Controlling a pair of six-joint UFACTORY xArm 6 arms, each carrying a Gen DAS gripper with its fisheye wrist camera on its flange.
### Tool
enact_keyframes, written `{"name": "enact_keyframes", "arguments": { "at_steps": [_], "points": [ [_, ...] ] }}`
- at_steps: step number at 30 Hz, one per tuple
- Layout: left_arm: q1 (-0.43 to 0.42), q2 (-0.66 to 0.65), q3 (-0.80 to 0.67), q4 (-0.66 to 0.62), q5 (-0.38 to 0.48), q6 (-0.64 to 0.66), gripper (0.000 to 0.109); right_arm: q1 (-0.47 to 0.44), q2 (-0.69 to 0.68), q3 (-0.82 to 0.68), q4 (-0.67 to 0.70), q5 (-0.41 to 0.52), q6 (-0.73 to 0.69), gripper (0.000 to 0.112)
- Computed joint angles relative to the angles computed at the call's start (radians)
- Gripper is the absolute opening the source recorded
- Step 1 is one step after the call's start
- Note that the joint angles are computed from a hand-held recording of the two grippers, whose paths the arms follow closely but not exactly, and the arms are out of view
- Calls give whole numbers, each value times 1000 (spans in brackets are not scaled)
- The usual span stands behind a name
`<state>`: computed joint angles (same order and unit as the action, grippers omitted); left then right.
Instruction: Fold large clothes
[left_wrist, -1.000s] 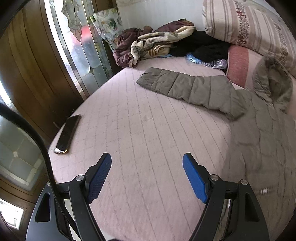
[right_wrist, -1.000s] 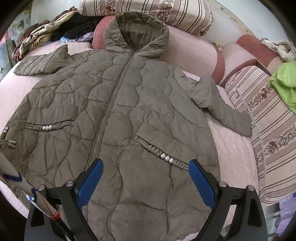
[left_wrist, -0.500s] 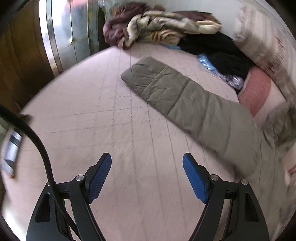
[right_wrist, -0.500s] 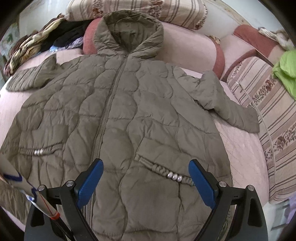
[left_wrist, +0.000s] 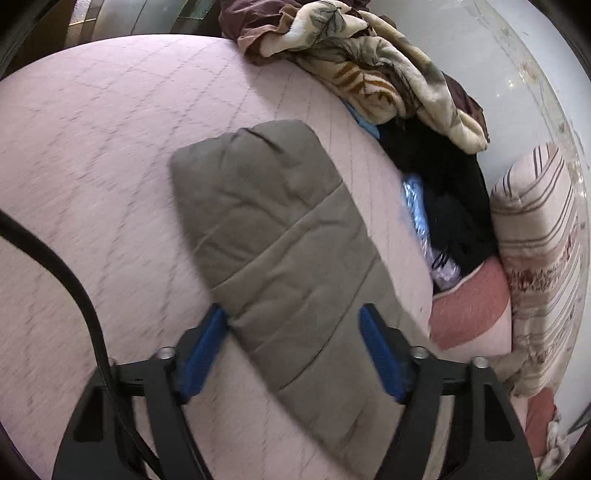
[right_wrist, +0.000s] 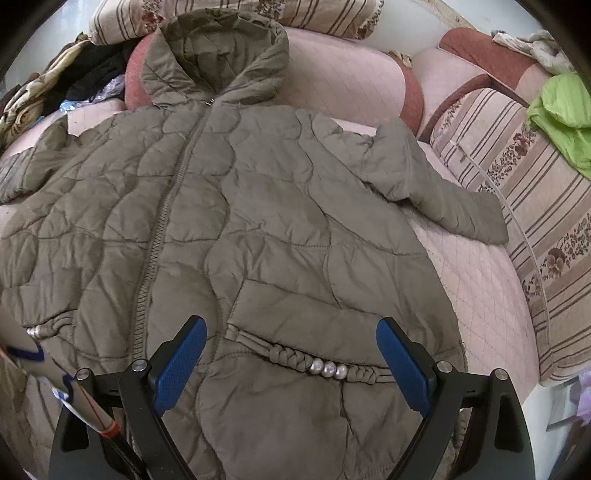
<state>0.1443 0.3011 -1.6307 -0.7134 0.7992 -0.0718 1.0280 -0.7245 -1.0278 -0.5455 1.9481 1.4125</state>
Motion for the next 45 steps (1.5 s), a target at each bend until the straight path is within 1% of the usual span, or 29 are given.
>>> {"name": "enact_keyframes", "arguments": {
  "at_steps": [1, 2, 3, 4, 5, 6, 7, 9, 12, 16, 21, 24, 27, 30, 32, 34, 36, 38, 40, 41, 42, 43, 44, 45],
  "points": [
    [-5, 13, -16, 17, -8, -13, 79, -2, 1, 1, -1, 1, -1, 95],
    [-16, 30, -43, 64, -14, -42, 79, -8, 5, 1, -4, 2, -5, 95],
    [-29, 48, -77, 137, -4, -77, 72, -11, 8, -1, -8, 1, -9, 95],
    [-39, 61, -105, 220, 10, -112, 62, -12, 10, -3, -15, 1, -11, 95],
    [-43, 79, -137, 262, 34, -119, 37, -10, 12, -5, -21, -1, -12, 95],
    [-44, 103, -185, 261, 92, -111, 15, -8, 13, -7, -26, -1, -12, 95],
    [-41, 113, -207, 228, 132, -106, 13, 1, 13, -11, -37, 4, -13, 95],
    [-50, 79, -183, 227, 122, -115, 11, 25, 16, -21, -56, 24, -7, 95],
    [-72, 27, -169, 214, 122, -89, 9, 67, 11, -39, -76, 58, 13, 94],
    [-132, -56, -185, 151, 155, -10, 9, 147, -15, -60, -99, 127, 76, 94],
    [-257, -192, -131, 80, 172, 74, 9, 272, -35, -98, -118, 231, 190, 94],
    [-350, -284, -47, 13, 180, 118, 8, 357, -37, -125, -131, 302, 254, 94],
    [-448, -366, 64, 36, 147, 132, 8, 421, -45, -141, -124, 353, 317, 94],
    [-523, -416, 177, 40, 141, 132, 8, 475, -61, -145, -104, 397, 387, 94],
    [-569, -435, 246, 102, 119, 103, 8, 495, -75, -140, -82, 417, 424, 94],
    [-610, -440, 316, 190, 101, 44, 8, 504, -93, -130, -56, 423, 453, 94],
    [-630, -436, 365, 268, 102, -14, 9, 507, -111, -121, -37, 421, 475, 94],
    [-639, -435, 397, 308, 96, -46, 10, 504, -124, -120, -36, 416, 477, 94],
    [-647, -469, 430, 350, 87, -52, 10, 491, -132, -121, -48, 404, 457, 94],
    [-648, -483, 432, 373, 92, -49, 12, 469, -137, -118, -57, 382, 431, 94],
    [-659, -516, 445, 400, 97, -55, 13, 427, -148, -111, -68, 338, 385, 95],
    [-670, -571, 478, 445, 86, -54, 15, 388, -157, -100, -72, 295, 345, 95],
    [-677, -620, 511, 482, 75, -57, 26, 337, -165, -87, -73, 238, 296, 95],
    [-685, -679, 551, 533, 61, -67, 40, 257, -176, -65, -67, 152, 226, 95]
  ]
}}
